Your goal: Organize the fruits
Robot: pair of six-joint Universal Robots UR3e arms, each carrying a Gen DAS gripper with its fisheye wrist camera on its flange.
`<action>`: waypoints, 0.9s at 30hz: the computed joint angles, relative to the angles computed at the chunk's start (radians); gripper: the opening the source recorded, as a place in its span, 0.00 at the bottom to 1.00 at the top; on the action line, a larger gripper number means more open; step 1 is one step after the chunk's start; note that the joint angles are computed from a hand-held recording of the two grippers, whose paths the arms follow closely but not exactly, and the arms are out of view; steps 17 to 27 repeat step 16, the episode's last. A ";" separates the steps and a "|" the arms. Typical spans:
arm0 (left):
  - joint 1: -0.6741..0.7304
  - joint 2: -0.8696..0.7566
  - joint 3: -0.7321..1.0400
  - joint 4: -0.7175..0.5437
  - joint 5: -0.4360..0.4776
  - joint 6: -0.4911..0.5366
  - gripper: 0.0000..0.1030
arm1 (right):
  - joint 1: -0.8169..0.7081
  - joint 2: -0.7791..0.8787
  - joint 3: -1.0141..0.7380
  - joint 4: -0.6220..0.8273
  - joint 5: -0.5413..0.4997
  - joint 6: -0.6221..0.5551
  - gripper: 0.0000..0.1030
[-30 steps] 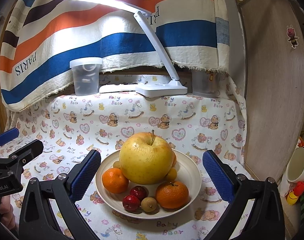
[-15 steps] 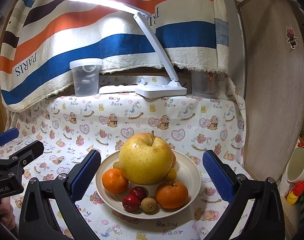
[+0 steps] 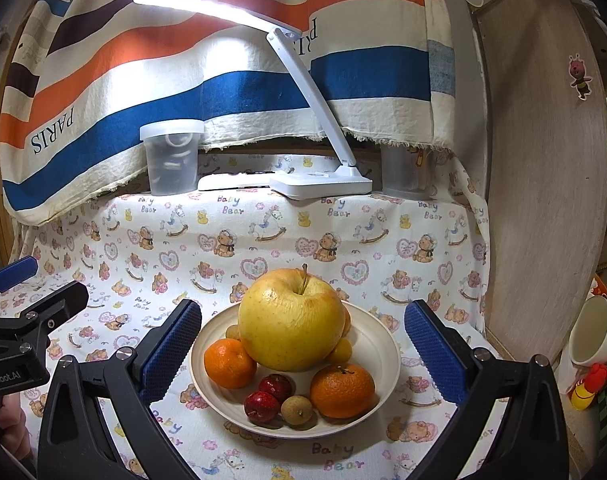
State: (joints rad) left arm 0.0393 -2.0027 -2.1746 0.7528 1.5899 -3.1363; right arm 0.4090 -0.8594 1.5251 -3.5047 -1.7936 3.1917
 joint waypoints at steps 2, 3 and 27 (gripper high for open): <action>0.004 0.002 -0.001 -0.003 -0.008 0.000 0.99 | 0.000 -0.002 -0.002 0.003 -0.001 0.001 1.00; 0.005 0.002 0.000 -0.008 -0.009 0.000 0.99 | -0.001 -0.001 -0.002 0.003 0.000 0.000 1.00; 0.002 -0.002 0.002 -0.005 -0.008 0.000 0.99 | -0.003 -0.005 0.000 0.006 0.004 -0.002 1.00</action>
